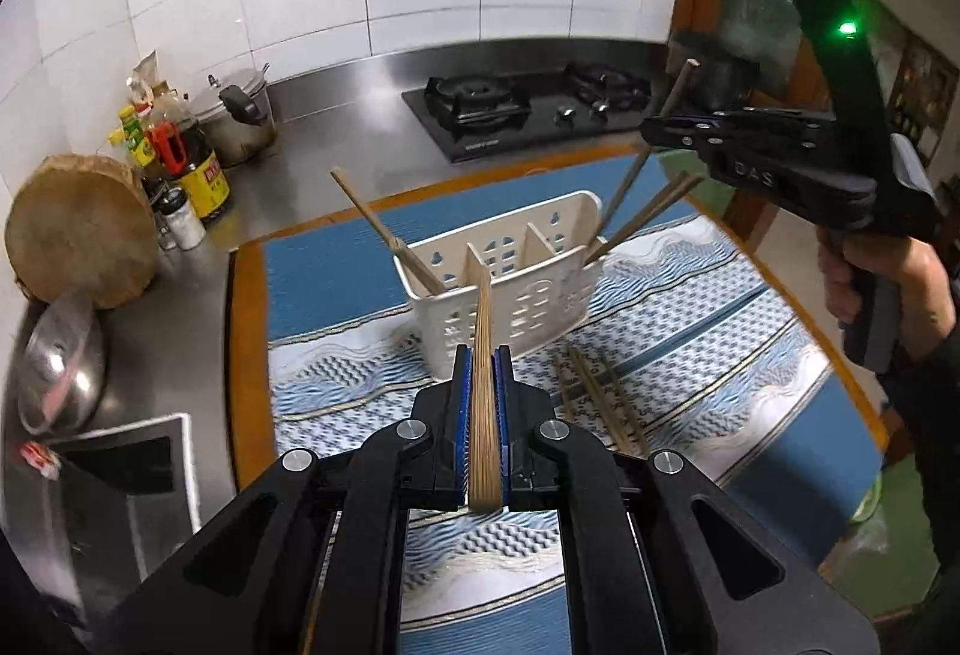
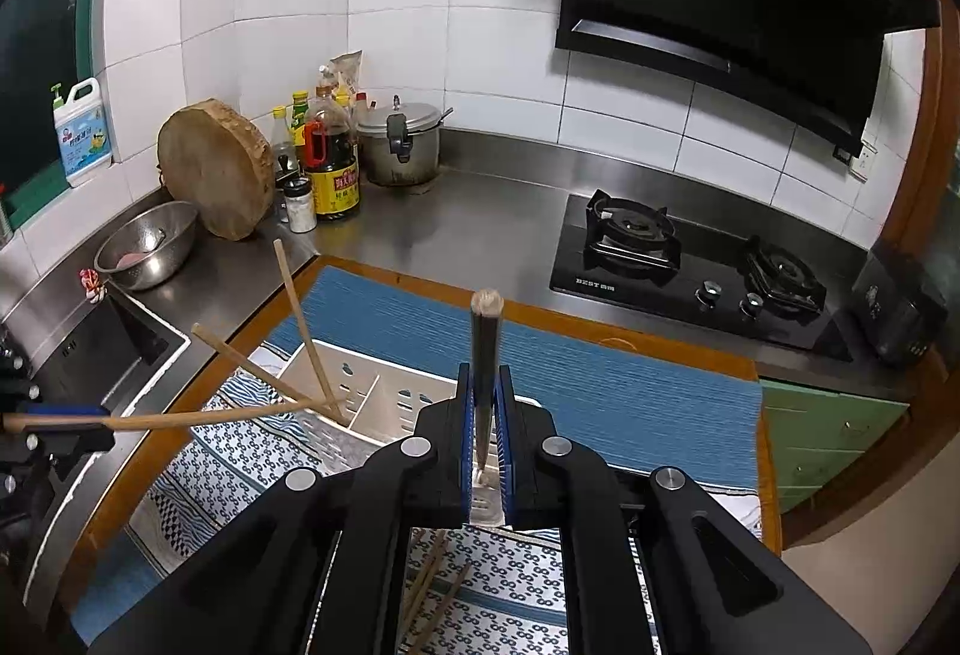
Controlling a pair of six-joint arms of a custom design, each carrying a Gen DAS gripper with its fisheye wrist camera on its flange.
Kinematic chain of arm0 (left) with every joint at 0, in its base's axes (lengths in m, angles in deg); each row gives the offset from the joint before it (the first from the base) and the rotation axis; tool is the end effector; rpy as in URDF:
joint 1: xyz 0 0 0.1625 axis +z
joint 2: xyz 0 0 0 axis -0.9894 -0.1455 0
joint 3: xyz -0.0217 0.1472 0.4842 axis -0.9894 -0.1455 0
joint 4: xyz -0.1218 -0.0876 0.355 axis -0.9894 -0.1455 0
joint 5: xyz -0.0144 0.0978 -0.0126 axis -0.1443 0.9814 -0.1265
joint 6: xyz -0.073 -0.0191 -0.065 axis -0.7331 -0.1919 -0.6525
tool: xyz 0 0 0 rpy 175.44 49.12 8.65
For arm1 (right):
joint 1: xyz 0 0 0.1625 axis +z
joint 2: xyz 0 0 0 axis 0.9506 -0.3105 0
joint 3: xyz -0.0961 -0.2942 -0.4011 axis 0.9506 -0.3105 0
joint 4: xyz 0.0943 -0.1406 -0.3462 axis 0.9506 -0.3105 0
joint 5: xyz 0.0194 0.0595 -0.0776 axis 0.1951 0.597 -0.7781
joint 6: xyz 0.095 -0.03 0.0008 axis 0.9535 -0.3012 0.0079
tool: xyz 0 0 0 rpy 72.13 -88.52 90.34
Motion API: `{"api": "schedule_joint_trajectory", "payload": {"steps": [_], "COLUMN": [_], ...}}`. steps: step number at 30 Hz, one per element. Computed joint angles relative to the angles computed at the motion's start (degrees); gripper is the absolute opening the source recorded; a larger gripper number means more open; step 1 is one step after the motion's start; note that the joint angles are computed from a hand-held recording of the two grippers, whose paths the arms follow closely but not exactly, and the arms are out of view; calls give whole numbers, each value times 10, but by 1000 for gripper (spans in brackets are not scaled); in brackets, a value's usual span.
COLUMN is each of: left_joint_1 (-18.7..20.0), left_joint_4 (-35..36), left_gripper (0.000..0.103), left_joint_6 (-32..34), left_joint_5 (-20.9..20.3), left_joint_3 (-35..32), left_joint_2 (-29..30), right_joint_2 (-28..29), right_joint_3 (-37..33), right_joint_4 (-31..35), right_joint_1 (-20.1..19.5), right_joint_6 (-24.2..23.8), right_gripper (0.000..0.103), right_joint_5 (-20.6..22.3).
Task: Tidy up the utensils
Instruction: 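Lift both held chopsticks upright and lower them into the white holder, then open both grippers to release the chopsticks into the holder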
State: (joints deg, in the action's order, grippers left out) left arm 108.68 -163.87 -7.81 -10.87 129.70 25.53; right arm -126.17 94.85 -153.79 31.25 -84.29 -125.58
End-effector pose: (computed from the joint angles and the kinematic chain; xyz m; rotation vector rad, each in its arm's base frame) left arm -0.4956 -0.4715 0.1658 1.0681 2.3438 -0.5730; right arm 0.1935 -0.5015 0.4458 0.5309 -2.1357 1.0053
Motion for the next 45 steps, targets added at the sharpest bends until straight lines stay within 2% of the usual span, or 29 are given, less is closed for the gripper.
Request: {"api": "schedule_joint_trajectory", "payload": {"steps": [4,7,15,20,21,22,23,24,25,26,28,29,31,33,34,39,41,45], "left_joint_1": [5,11,21,32,34,35,35,35,33,30,24,21,13,3,-1,-19,-27,-44], "left_joint_4": [64,74,61,31,26,23,20,15,6,-3,-28,-40,-77,-117,-134,-203,-236,-287], "left_gripper": [6,6,7,9,11,17,26,30,37,40,45,51,57,65,72,80,86,90], "left_joint_6": [-16,-13,-8,-20,-26,-32,-34,-34,-33,-30,-22,-21,-19,-17,-19,-32,-41,-66], "left_joint_5": [10,-13,2,0,-1,0,2,7,16,26,34,38,48,59,66,79,82,97], "left_joint_3": [-44,-66,-102,-105,-103,-100,-99,-96,-91,-85,-70,-62,-37,-5,10,82,118,180], "left_joint_2": [13,22,58,70,70,70,70,70,69,68,62,59,51,41,38,27,27,31], "right_joint_2": [6,8,10,3,1,0,-2,-3,-6,-8,-13,-14,-19,-23,-22,-5,6,29], "right_joint_3": [-3,-3,-1,14,20,25,30,35,44,51,68,77,101,134,150,227,264,320], "right_joint_4": [-1,-4,-22,-48,-57,-68,-76,-85,-98,-106,-128,-139,-164,-197,-216,-309,-342,-397], "right_joint_1": [-3,-4,-3,-2,-1,0,0,1,3,3,3,3,2,-2,-4,-22,-35,-59], "right_joint_6": [-1,-3,-15,-25,-29,-34,-38,-42,-45,-46,-53,-57,-58,-65,-70,-86,-81,-66], "right_gripper": [7,7,11,30,38,47,48,49,54,61,63,63,72,75,78,82,82,83], "right_joint_5": [1,1,3,7,8,8,8,7,7,8,6,4,0,0,-2,-14,-16,-11]}}
